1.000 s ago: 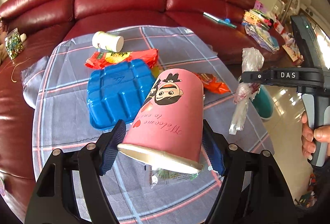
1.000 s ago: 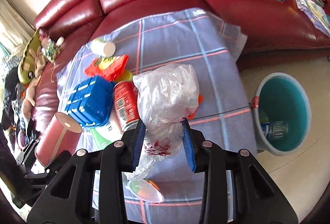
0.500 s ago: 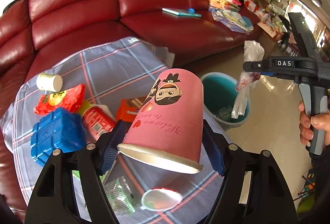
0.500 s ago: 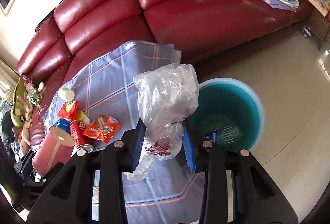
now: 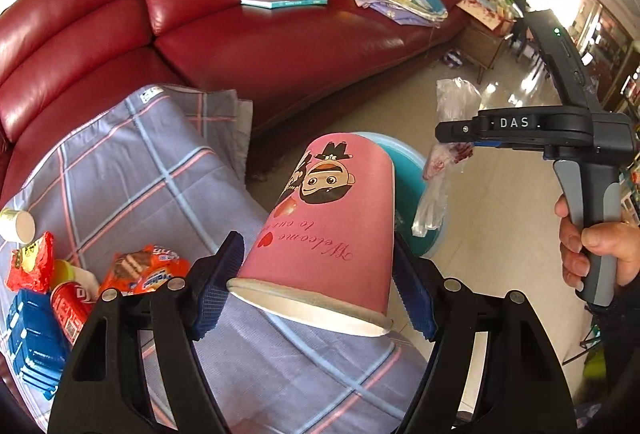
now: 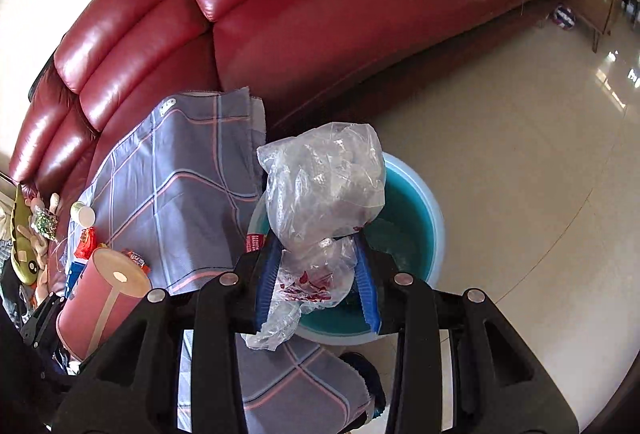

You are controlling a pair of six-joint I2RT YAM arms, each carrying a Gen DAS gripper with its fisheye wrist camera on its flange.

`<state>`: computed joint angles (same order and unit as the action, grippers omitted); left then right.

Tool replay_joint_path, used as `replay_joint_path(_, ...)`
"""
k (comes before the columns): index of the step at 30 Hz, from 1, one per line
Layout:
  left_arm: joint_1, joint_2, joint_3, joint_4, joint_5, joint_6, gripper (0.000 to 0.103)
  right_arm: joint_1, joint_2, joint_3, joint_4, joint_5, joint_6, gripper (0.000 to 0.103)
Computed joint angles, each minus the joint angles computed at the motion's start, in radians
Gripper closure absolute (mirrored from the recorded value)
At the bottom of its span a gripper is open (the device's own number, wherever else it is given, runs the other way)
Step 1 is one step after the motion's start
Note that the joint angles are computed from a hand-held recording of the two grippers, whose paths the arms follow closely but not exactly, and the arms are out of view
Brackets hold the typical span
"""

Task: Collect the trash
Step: 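Carry the pink cup and plastic bag over the teal bin with both tools, then open both tools to drop the cup and bag into the bin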

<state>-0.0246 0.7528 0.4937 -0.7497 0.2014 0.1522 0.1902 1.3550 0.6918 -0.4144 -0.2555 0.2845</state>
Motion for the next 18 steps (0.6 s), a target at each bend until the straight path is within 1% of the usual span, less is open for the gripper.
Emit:
replay_joint_path(5, -0.097, 0.16, -0.012, 0.15, -0.038, -0.073, 0.029, -0.007, 0.118, 0.026, 0.044, -0.007, -0.021, 0.066)
replay_joint_path(8, -0.114, 0.228, -0.016, 0.207, -0.04, -0.09, 0.029, -0.001, 0.163, 0.04, 0.057, -0.001, -0.027, 0.066)
replay_joint_path(10, -0.116, 0.258, -0.018, 0.234, -0.04, -0.093, 0.029, 0.002, 0.196, 0.055, 0.064, 0.002, -0.038, 0.063)
replay_joint_path(11, -0.115, 0.271, -0.019, 0.246, -0.038, -0.093, 0.029, 0.001, 0.211, 0.064, 0.065, -0.007, -0.042, 0.048)
replay_joint_path(12, -0.115, 0.282, -0.018, 0.252, -0.037, -0.095, 0.029, -0.001, 0.224, 0.072, 0.065, -0.018, -0.042, 0.03)
replay_joint_path(13, -0.116, 0.291, -0.018, 0.258, -0.036, -0.097, 0.029, -0.002, 0.228, 0.073, 0.071, -0.018, -0.038, 0.027)
replay_joint_path(16, -0.121, 0.306, -0.022, 0.271, -0.036, -0.1, 0.029, -0.007, 0.228, 0.073, 0.072, -0.024, -0.039, 0.027)
replay_joint_path(18, -0.136, 0.31, -0.024, 0.275, -0.043, -0.108, 0.029, -0.009, 0.224, 0.073, 0.069, -0.019, -0.033, 0.022)
